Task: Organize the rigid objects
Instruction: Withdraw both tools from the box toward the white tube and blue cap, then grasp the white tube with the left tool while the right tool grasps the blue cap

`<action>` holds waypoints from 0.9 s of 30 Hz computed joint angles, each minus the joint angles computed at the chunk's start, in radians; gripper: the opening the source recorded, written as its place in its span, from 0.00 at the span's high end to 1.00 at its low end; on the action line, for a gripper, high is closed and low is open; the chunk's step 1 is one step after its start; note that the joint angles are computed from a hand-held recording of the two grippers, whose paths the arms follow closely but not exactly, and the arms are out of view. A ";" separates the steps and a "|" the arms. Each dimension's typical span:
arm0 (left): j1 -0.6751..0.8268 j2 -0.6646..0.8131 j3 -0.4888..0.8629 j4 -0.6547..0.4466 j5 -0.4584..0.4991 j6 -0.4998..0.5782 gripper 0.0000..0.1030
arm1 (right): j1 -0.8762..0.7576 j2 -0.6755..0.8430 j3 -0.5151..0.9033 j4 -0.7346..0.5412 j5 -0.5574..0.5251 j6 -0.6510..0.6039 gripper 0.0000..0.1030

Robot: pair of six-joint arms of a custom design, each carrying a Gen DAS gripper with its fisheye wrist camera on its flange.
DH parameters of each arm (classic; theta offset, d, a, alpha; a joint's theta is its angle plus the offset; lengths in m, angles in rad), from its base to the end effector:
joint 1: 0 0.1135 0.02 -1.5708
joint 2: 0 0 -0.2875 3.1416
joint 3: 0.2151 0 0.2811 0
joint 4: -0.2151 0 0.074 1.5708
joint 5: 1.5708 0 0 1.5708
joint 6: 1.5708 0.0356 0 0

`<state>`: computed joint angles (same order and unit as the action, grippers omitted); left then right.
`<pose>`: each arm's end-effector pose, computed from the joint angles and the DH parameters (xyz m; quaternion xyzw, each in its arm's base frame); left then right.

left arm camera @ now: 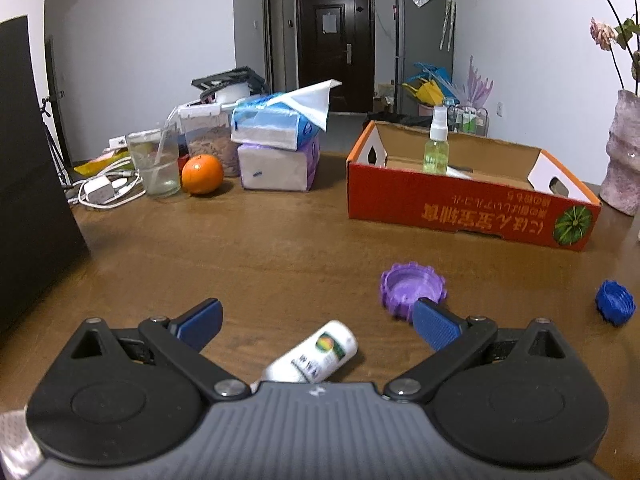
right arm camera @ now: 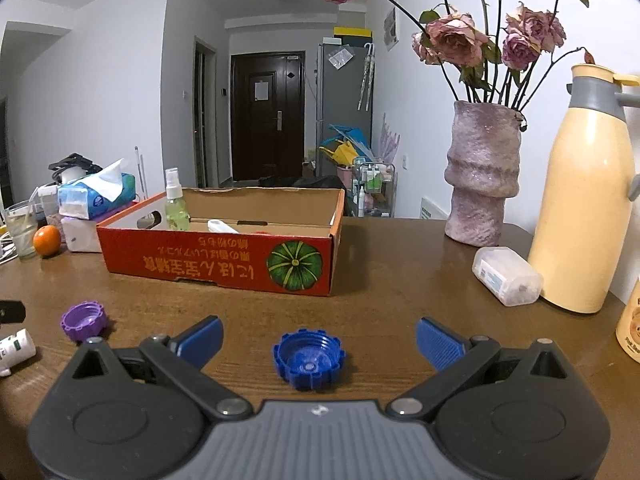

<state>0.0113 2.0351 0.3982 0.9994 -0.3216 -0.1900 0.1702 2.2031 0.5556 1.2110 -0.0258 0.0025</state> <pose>0.2769 0.0144 0.0284 -0.1602 0.8699 0.1028 0.4551 0.3231 0.0565 0.0207 -0.0775 0.8398 0.0572 0.5342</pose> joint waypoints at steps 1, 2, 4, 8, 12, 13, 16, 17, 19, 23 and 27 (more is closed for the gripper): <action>0.005 0.000 -0.007 0.002 0.006 0.002 0.00 | -0.001 -0.001 -0.006 0.004 0.001 0.001 0.00; 0.008 0.002 -0.016 0.008 0.009 0.003 0.00 | -0.002 -0.002 -0.013 0.011 0.001 0.003 0.00; 0.016 0.003 -0.032 0.017 0.020 0.011 0.00 | -0.006 -0.005 -0.025 0.019 0.000 0.007 0.00; 0.034 0.006 -0.052 0.023 0.050 0.026 0.00 | -0.011 -0.003 -0.040 0.031 0.003 0.012 0.00; 0.070 0.012 -0.063 0.011 0.101 0.040 0.00 | -0.015 -0.001 -0.052 0.038 0.008 0.018 0.00; 0.080 0.014 -0.063 0.004 0.114 0.044 0.00 | -0.016 -0.001 -0.056 0.041 0.007 0.020 0.00; 0.104 0.021 -0.061 -0.007 0.139 0.048 0.00 | -0.018 -0.001 -0.061 0.048 0.006 0.023 0.00; 0.110 0.023 -0.056 -0.011 0.145 0.047 0.00 | -0.019 -0.002 -0.060 0.043 0.005 0.024 0.00; 0.119 0.031 -0.040 -0.029 0.155 0.050 0.00 | -0.019 -0.001 -0.057 0.036 0.004 0.025 0.00; 0.115 0.061 -0.004 -0.048 0.148 0.076 0.02 | -0.020 -0.001 -0.055 0.032 -0.002 0.025 0.00; 0.106 0.088 0.023 -0.044 0.119 0.099 0.06 | -0.015 -0.001 -0.051 0.019 0.005 0.025 0.00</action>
